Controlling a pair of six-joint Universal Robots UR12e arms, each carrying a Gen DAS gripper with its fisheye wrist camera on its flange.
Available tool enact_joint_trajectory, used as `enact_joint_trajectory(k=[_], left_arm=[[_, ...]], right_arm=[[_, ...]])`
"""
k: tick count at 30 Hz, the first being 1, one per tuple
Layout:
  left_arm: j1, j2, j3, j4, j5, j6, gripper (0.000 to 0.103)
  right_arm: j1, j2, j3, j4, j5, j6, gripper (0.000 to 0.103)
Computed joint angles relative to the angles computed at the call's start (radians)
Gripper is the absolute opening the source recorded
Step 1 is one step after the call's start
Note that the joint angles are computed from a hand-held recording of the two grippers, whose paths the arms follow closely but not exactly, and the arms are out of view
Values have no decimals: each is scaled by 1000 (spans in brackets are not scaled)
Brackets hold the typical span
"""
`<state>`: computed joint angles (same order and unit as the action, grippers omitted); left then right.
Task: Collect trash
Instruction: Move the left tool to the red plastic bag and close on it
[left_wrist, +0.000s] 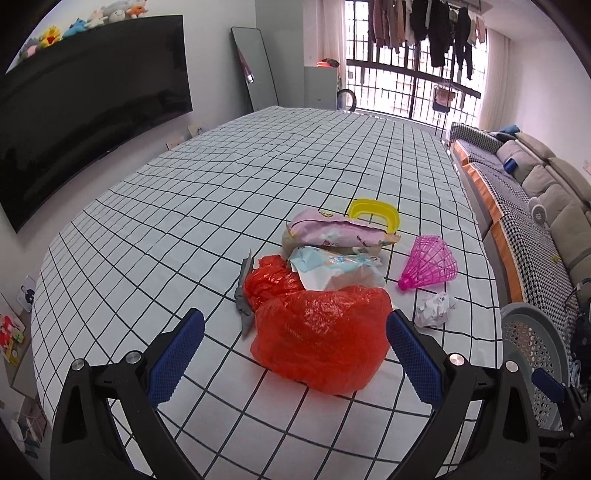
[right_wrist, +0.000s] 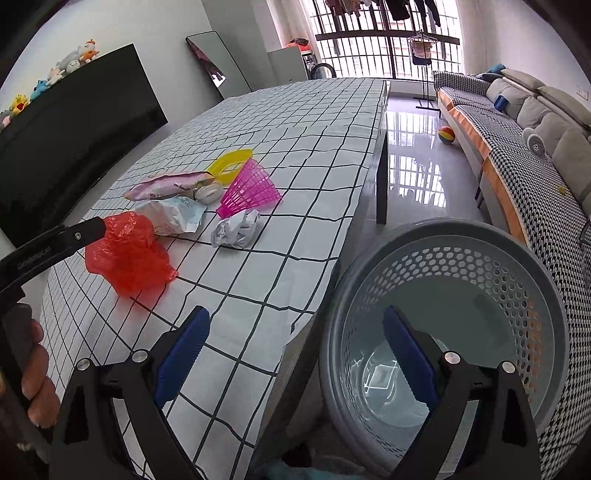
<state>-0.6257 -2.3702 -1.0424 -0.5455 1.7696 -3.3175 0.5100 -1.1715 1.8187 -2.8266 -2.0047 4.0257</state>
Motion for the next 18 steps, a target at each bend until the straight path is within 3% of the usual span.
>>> enact_joint_trajectory(k=[6,12,15,17,18], left_arm=[[5,-37,50,-82,12,-35,97],[6,-51,52,-89,35,-25,96],[10,-55,51,-92,19,-21,76],[19,-50,40,-94,-30,-28,60],[23,-47,34,-93,-55,-33,57]], right_arm=[[-11,0,3,-3,15,3,91],[-14,8,-6,3,26,-4,91],[-12,10,-10,9,24,-9,91],[-10,10,-9,8,20,-10,91],[-9,10,-10,10,19,-10,91]])
